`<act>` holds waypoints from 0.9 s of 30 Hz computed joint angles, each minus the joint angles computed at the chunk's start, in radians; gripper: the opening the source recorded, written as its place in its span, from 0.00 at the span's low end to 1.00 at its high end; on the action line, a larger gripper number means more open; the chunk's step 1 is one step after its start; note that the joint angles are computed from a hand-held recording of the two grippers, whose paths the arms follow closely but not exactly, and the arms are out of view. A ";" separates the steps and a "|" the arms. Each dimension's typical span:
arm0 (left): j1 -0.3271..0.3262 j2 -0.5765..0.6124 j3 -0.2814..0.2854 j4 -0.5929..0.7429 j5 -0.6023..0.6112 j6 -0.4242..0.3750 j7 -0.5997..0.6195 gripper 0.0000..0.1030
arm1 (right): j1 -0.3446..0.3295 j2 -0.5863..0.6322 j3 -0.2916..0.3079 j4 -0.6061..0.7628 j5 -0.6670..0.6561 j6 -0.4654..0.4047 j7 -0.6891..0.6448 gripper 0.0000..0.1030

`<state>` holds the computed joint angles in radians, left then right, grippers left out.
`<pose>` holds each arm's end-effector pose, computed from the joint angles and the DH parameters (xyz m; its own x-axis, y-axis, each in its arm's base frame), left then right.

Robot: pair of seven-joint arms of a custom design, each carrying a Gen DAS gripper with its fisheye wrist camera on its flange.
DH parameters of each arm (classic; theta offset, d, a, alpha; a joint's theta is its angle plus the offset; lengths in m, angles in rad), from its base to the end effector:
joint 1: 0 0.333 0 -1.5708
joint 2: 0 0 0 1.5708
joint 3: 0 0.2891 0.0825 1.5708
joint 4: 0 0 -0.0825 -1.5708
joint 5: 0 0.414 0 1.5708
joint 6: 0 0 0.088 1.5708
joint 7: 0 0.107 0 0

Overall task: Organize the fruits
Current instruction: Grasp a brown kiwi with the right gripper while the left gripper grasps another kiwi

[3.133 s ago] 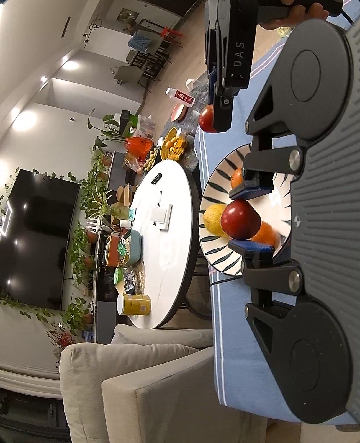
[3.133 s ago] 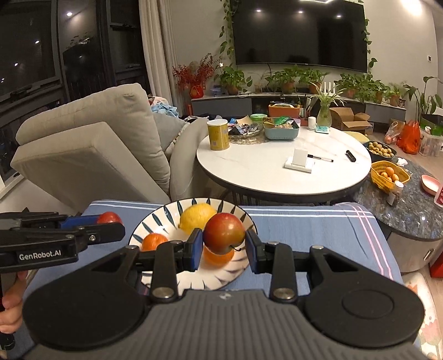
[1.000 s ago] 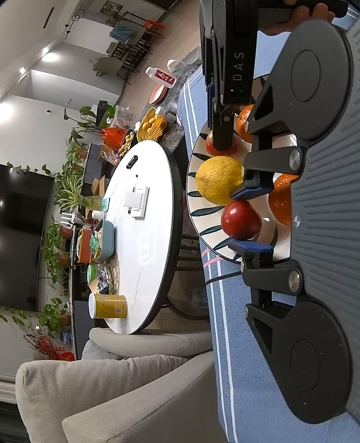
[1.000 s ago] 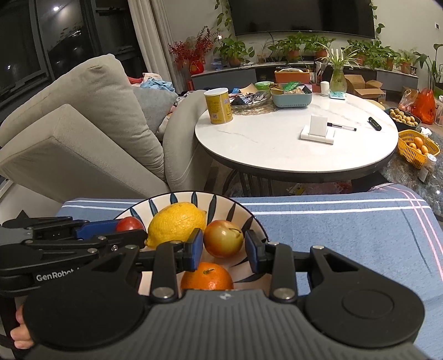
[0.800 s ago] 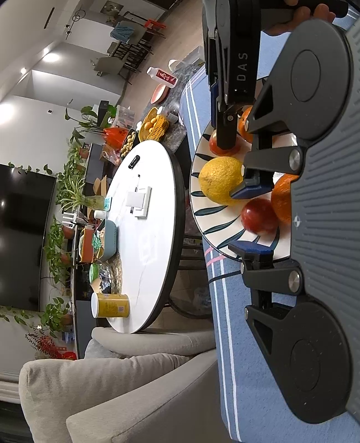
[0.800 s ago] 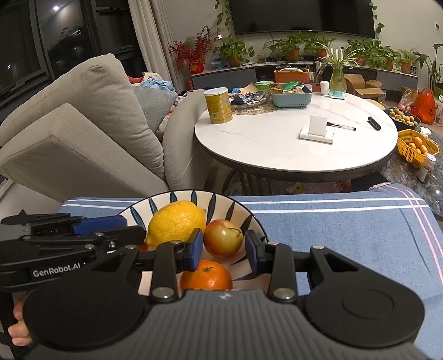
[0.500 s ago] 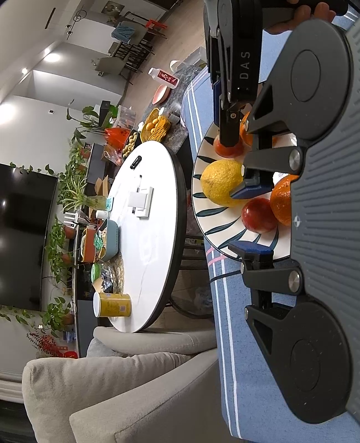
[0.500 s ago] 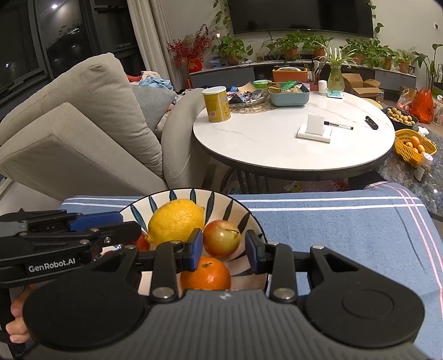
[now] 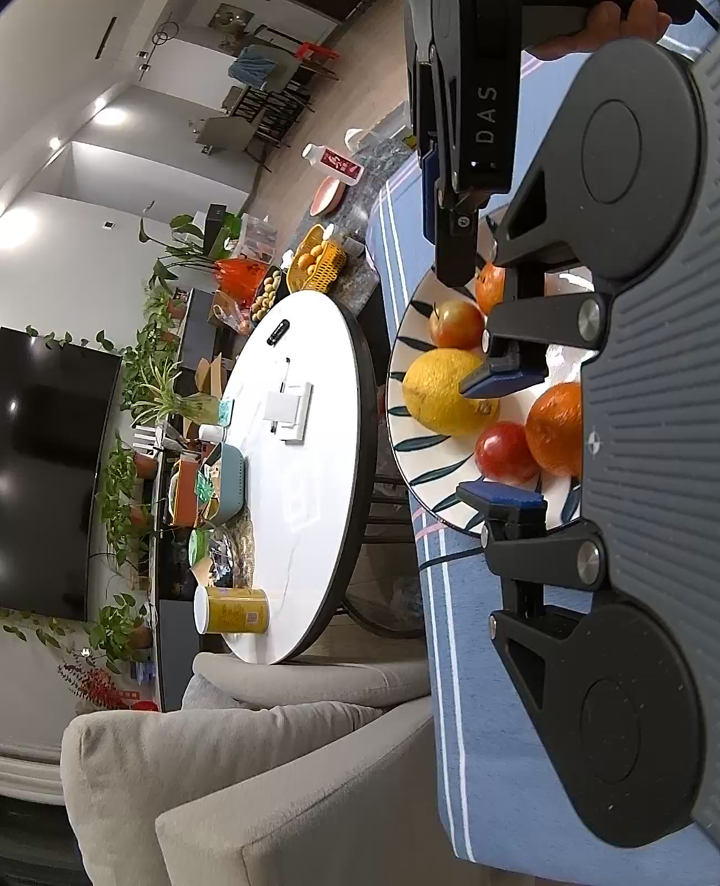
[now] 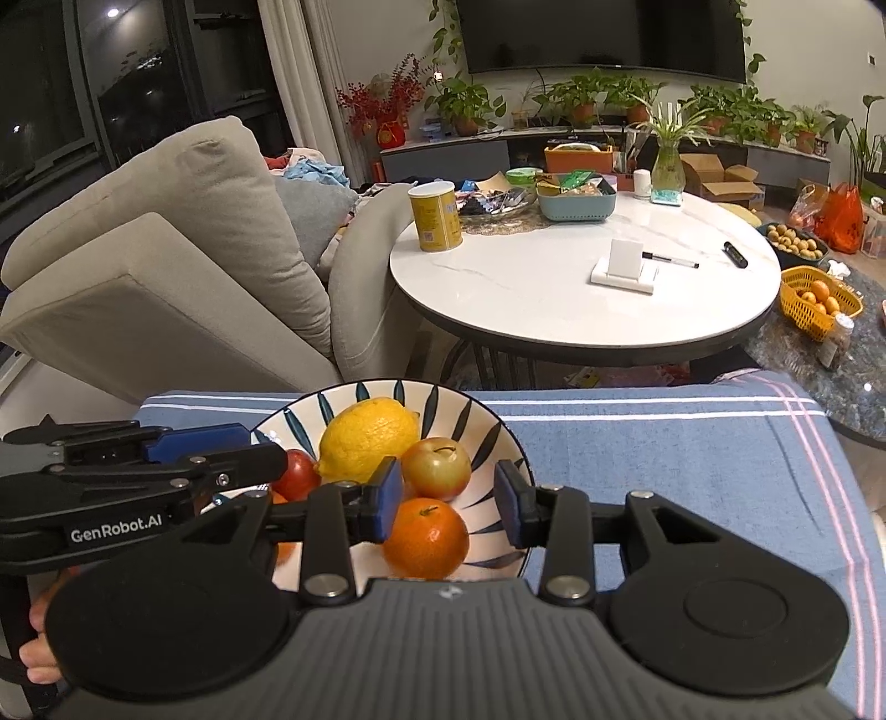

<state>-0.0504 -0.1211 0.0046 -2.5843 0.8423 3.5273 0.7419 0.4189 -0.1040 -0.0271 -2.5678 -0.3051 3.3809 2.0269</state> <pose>0.4709 -0.1126 0.3589 -0.2563 -0.9487 0.1854 -0.5937 0.0031 -0.8047 0.4590 0.2257 0.3600 0.3368 -0.9259 -0.1709 -0.6321 -0.0878 -0.7699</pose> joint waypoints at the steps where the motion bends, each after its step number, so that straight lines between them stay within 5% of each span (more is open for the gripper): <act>1: 0.000 -0.008 0.001 -0.007 0.001 0.003 -0.004 0.30 | -0.005 -0.011 0.007 -0.008 0.006 0.001 -0.005 0.39; 18: -0.110 -0.241 0.079 -0.228 -0.090 -0.031 0.075 0.30 | -0.005 -0.196 0.058 -0.183 0.189 -0.030 -0.134 0.42; 24: -0.179 -0.340 0.138 -0.330 -0.141 -0.072 0.119 0.30 | 0.024 -0.242 0.044 -0.246 0.230 -0.050 -0.148 0.42; 27: -0.217 -0.393 0.176 -0.385 -0.163 -0.089 0.138 0.30 | 0.001 -0.251 0.082 -0.269 0.253 -0.056 -0.155 0.42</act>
